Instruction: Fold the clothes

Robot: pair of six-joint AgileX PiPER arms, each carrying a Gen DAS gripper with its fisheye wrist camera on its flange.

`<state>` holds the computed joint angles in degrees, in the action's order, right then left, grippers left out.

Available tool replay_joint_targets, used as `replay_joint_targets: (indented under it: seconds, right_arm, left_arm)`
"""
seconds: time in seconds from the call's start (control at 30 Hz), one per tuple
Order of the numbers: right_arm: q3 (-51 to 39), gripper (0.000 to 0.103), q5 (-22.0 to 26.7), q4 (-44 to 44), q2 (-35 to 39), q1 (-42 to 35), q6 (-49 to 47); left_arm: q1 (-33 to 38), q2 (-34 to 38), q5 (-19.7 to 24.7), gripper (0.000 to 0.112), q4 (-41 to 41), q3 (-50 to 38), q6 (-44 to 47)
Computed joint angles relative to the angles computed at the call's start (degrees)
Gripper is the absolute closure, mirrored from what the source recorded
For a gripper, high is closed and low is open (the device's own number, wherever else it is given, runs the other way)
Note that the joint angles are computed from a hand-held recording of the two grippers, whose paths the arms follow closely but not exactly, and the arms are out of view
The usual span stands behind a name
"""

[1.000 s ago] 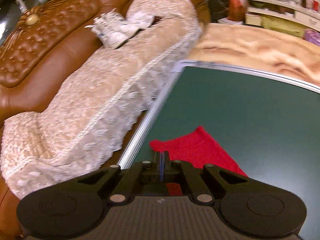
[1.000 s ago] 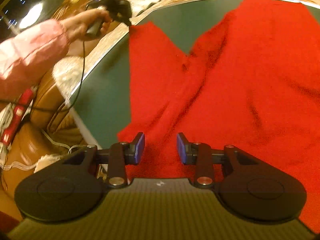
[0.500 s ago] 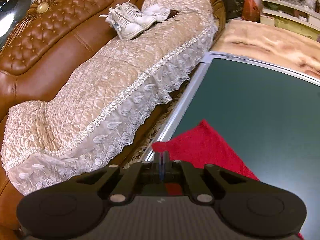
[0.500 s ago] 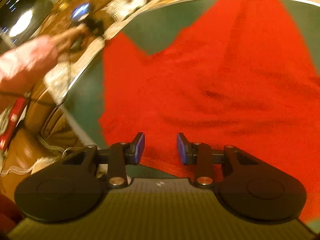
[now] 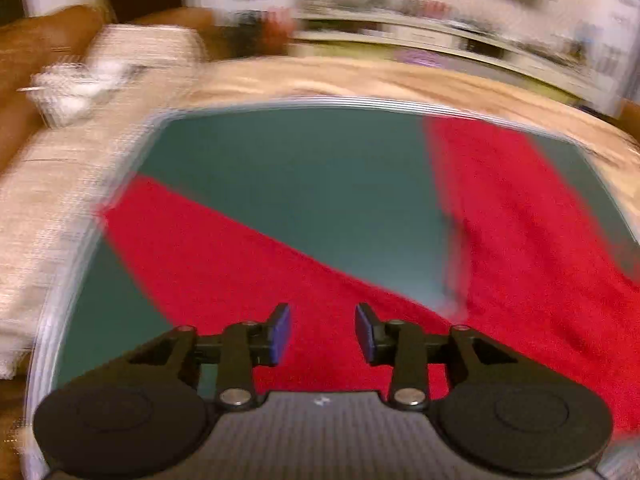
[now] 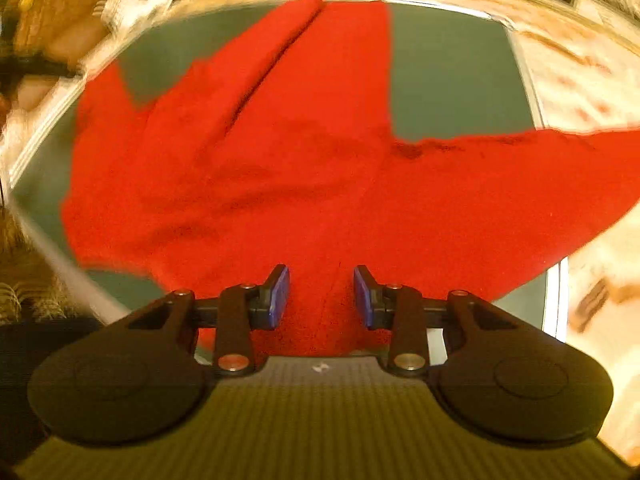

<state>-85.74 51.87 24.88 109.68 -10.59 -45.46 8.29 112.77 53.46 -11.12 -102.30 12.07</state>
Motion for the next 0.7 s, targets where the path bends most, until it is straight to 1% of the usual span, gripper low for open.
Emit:
replay_joint_targets:
  seconds: [0.03, 0.07, 0.1, 0.17, 0.2, 0.23, 0.27, 0.3, 0.33, 0.47, 0.6, 0.63, 0.67, 0.7]
  right_arm:
    - [1.4, 0.062, -0.7, -2.3, -1.2, 0.6, 1.3]
    - [1.3, 0.062, 0.6, -3.5, -1.5, 0.6, 3.6]
    - [0.6, 0.062, 3.2, -2.8, -1.2, -0.4, 5.4]
    - [1.4, 0.062, 6.3, 1.5, -1.5, -2.5, 7.3]
    - [2.5, 0.062, 6.8, 3.7, -2.2, -3.4, 7.1]
    - [3.7, 0.062, 7.1, 5.8, -3.0, -4.2, 6.6]
    - [5.1, 0.062, 6.4, 6.1, -3.8, -4.1, 6.9]
    - [5.6, 0.062, 5.4, 4.9, -4.2, -3.2, 9.2]
    - [5.5, 0.062, 5.0, 4.0, -3.9, -2.6, 12.0]
    - [6.5, 0.062, 5.5, 8.1, -2.5, -3.7, 20.8]
    - [9.4, 0.062, 1.6, 11.9, -2.9, -3.8, 24.1]
    - [10.0, 0.062, 0.5, 11.8, -3.1, -3.4, 24.4]
    - [10.4, 0.070, -0.6, 11.4, -3.4, -3.0, 24.8]
    - [10.4, 0.082, -1.3, 10.2, -3.4, -2.4, 25.5]
  left_arm:
    - [-1.1, -2.7, -1.0, 0.072, -3.4, 5.3, 2.4]
    - [-2.2, -5.1, -1.9, 0.072, -6.7, 10.1, 4.7]
    - [-3.4, -7.1, -3.2, 0.072, -8.8, 14.2, 6.6]
    - [-6.2, -9.9, -6.6, 0.072, -9.3, 20.7, 8.5]
    - [-7.3, -10.3, -7.1, 0.072, -9.3, 22.6, 8.8]
    - [-8.1, -10.3, -7.1, 0.072, -9.7, 24.0, 9.1]
    - [-8.8, -10.4, -7.5, 0.072, -9.7, 25.3, 8.9]
    - [-9.8, -11.4, -9.8, 0.072, -8.9, 27.5, 8.4]
    - [-10.8, -12.2, -11.3, 0.072, -7.8, 28.9, 7.9]
    - [-11.2, -13.2, -11.9, 0.072, -8.1, 30.6, 6.6]
    - [-12.7, -13.5, -12.6, 0.072, -4.6, 30.5, 2.4]
    - [-13.2, -13.7, -12.5, 0.070, -3.7, 30.4, 0.9]
    - [-13.4, -13.7, -12.4, 0.069, -3.4, 30.3, 0.1]
    - [-13.4, -14.0, -12.2, 0.069, -3.0, 30.4, -0.3]
